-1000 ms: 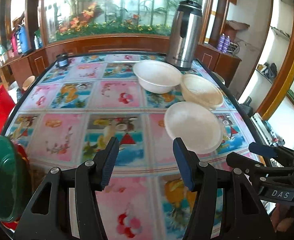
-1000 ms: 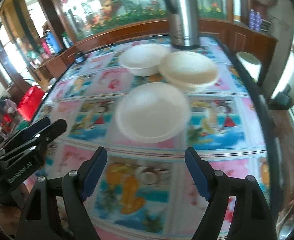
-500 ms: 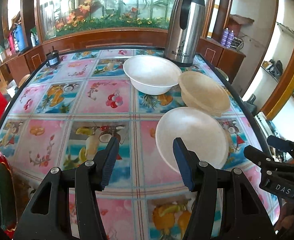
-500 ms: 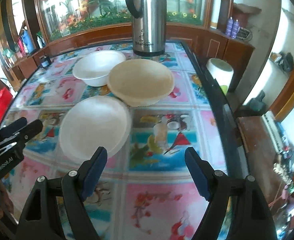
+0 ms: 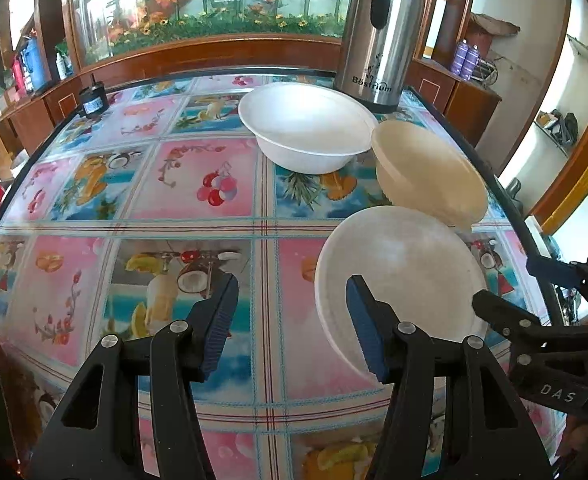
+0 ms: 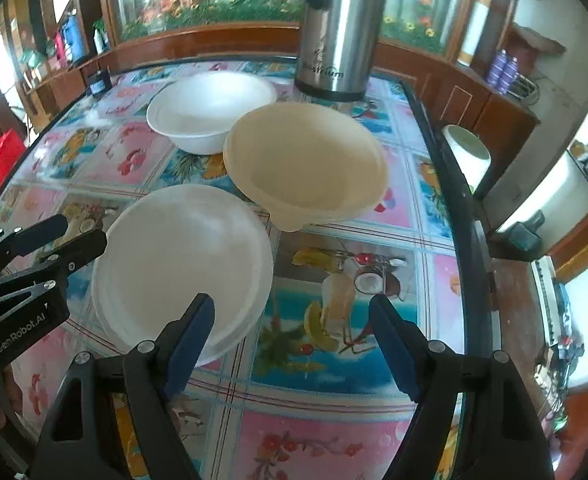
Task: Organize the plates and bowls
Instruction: 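Close the left gripper on the rim of the white plastic plate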
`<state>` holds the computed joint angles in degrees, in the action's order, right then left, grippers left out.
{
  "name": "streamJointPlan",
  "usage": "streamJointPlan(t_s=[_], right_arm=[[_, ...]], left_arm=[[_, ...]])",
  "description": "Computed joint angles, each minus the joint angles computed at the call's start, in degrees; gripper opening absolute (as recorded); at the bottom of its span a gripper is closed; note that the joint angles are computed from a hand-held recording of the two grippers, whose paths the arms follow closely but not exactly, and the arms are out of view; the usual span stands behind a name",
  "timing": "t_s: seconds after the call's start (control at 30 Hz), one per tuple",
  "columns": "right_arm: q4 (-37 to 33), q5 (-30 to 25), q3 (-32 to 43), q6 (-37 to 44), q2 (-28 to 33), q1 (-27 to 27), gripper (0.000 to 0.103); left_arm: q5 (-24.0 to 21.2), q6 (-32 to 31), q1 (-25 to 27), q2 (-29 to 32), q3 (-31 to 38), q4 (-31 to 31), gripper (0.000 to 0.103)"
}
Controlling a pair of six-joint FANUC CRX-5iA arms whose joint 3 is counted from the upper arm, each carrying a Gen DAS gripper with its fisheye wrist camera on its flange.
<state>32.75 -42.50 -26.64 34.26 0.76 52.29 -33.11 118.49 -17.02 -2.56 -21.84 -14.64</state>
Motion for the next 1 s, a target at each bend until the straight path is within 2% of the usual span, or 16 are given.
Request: streamJointPlan(t_s=[0.13, 0.23, 0.37, 0.47, 0.57, 0.6, 0.67, 0.77, 0.87, 1.0], right_arm=[[-1.2, -0.8, 1.5, 3.2, 1.7, 0.0, 0.079], [-1.9, -1.5, 2.6, 5.2, 2.6, -0.1, 0.072], [-3.5, -2.5, 3.8, 8.4, 3.7, -0.1, 0.050], [-5.7, -2.9, 4.6, 10.8, 4.0, -0.2, 0.036], [-6.5, -2.6, 4.5, 11.0, 3.8, -0.3, 0.034], [-7.3, -2.6, 4.7, 11.5, 3.8, -0.3, 0.034], [-8.0, -2.4, 4.8, 11.9, 3.6, -0.4, 0.034], [-9.4, -1.9, 4.7, 12.9, 2.9, -0.3, 0.034], [-9.2, -2.0, 4.5, 12.7, 2.6, 0.2, 0.032], [-9.9, -1.7, 4.2, 12.3, 2.1, 0.5, 0.029]], left_arm=[[0.0, -0.4, -0.2, 0.8, 0.4, 0.1, 0.056], [0.0, -0.9, -0.2, 1.6, 0.8, 0.5, 0.056], [-0.6, -1.2, -0.6, 2.5, 1.5, -0.1, 0.056], [1.0, -5.9, 0.1, 3.1, 0.6, 3.6, 0.056], [2.3, -11.4, 1.0, 3.9, -0.3, 8.3, 0.056], [2.2, -13.9, 1.4, 4.5, -0.6, 10.9, 0.054], [3.1, -17.6, 2.1, 4.6, -1.9, 14.6, 0.034], [3.9, -20.6, 2.9, 4.5, -3.3, 17.9, 0.018], [4.4, -22.9, 3.5, 3.9, -4.5, 20.4, 0.013], [5.0, -25.8, 4.3, 2.1, -6.6, 22.9, 0.012]])
